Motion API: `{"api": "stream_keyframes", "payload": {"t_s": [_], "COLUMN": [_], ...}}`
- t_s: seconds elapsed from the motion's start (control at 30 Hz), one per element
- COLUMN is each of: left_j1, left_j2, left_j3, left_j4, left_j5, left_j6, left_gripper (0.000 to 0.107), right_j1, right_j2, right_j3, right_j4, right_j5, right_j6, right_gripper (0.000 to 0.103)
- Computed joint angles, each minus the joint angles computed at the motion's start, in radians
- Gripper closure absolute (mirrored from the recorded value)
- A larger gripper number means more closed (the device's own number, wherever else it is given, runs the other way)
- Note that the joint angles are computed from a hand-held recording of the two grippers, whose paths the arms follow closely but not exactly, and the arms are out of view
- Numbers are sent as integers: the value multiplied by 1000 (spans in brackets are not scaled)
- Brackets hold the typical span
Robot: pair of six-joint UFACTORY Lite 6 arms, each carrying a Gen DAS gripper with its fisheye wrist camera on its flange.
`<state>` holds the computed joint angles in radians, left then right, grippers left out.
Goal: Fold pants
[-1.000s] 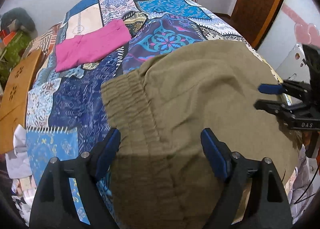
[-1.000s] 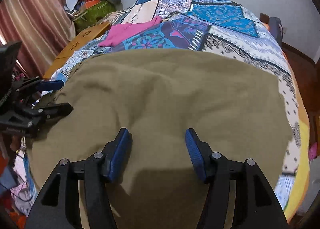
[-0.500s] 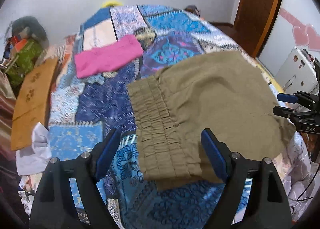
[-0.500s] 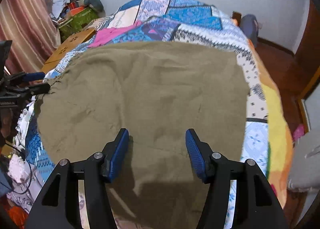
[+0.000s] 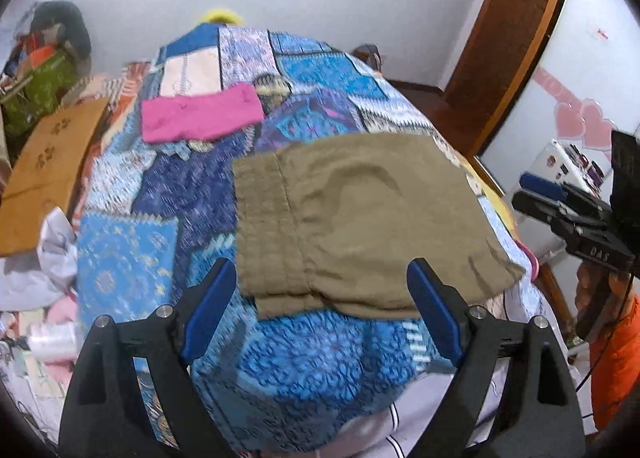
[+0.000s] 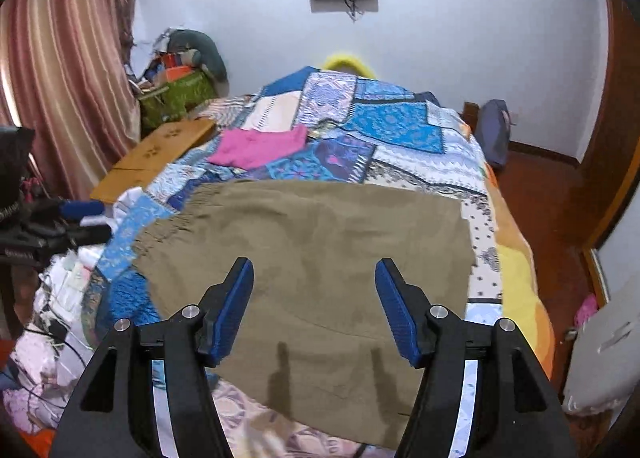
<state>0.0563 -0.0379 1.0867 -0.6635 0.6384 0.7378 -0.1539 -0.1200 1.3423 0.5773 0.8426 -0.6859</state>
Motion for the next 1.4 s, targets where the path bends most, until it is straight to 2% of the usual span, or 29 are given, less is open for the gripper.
{"api": "stream_keyframes", "payload": {"t_s": [0.27,0.37,0.43,0.6,0.67,0.87,0.93,1.03,1.1,1.13,1.2,1.4], "left_j1": [8,40,43,73,88,74,64,23,-18,-38,-74,-158], "left_j2": [63,122,128,240,282,393,416,450,455,461,428,280], "left_j3": [-88,-81,-83,-1,26,143,179,234,256,270,243,112], "left_j4": [-52,-132,-168,-275,-336,-383,-377,-304,-198,-128,-47,221], "left_j5": [64,124,124,188,223,225,193,111,37,-1,-80,-307], "left_j6": [45,76,91,108,133,100,60,-25,-100,-146,-181,-311], "left_gripper": [19,18,16,10,5,5,11,30,54,59,67,71], "right_j1": [90,116,138,165,157,125,120,112,115,113,106,112], "right_j2": [-13,11,27,74,74,42,33,30,35,35,44,113], "right_j3": [-115,-135,-150,-196,-218,-257,-267,-272,-270,-268,-255,-132], "right_j4": [-22,-36,-53,-72,-42,25,39,52,57,57,52,11], "right_j5": [-90,-107,-130,-166,-164,-142,-138,-131,-133,-129,-115,-26], "right_j6": [28,41,54,62,44,-42,-61,-74,-77,-78,-79,9], "right_gripper": [39,39,39,39,39,39,39,39,39,39,39,39]}}
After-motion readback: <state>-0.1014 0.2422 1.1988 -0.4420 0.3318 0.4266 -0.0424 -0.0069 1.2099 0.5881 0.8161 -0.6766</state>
